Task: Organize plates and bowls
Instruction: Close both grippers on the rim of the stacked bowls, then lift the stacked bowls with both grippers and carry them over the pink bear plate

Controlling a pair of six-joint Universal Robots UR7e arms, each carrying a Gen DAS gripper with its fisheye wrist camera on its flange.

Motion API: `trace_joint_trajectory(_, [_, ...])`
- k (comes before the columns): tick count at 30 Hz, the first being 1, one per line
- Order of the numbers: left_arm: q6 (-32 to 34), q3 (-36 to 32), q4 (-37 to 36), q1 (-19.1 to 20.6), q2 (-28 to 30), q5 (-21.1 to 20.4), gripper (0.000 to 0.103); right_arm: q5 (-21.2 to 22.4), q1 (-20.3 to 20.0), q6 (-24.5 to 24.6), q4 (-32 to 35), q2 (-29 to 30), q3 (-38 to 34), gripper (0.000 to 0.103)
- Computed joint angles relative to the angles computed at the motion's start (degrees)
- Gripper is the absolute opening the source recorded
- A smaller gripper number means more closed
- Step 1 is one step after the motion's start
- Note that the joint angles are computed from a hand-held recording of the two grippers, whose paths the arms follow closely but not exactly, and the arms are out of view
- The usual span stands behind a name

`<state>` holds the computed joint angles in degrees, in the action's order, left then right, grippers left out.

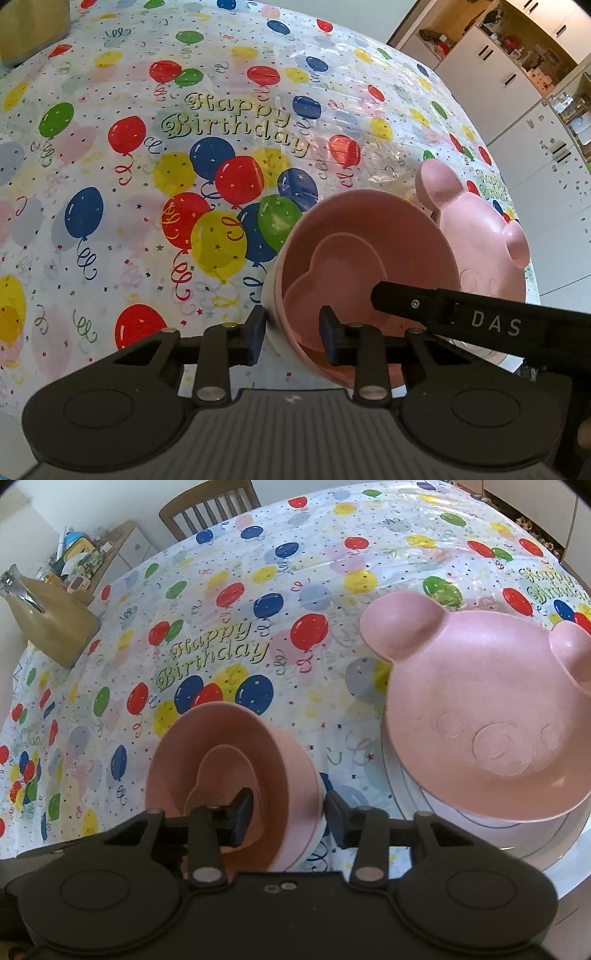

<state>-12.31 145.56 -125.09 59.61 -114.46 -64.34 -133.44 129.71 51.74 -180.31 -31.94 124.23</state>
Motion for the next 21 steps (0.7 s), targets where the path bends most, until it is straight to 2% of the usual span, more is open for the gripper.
trace_joint_trajectory(2, [-0.5, -0.1, 0.0, 0.0, -0.2, -0.1, 0.031, -0.4, 0.1, -0.2, 0.7, 0.0, -0.1, 0.032])
trace_joint_trajectory(5, [-1.1, 0.2, 0.5, -0.9, -0.9, 0.4, 0.031, -1.3, 0.7, -0.5, 2.1, 0.2, -0.4, 0.03])
trace_joint_trajectory(14, [-4.5, 0.1, 4.9, -5.1, -3.8, 2.2, 0.031, -1.2, 1.6, -0.2, 2.6, -0.8, 0.2, 0.029])
trace_joint_trajectory(21, [-7.2, -0.5, 7.5, -9.2, -5.7, 2.4, 0.031, -3.3, 3.5, -0.3, 3.2, -2.7, 0.7, 0.029])
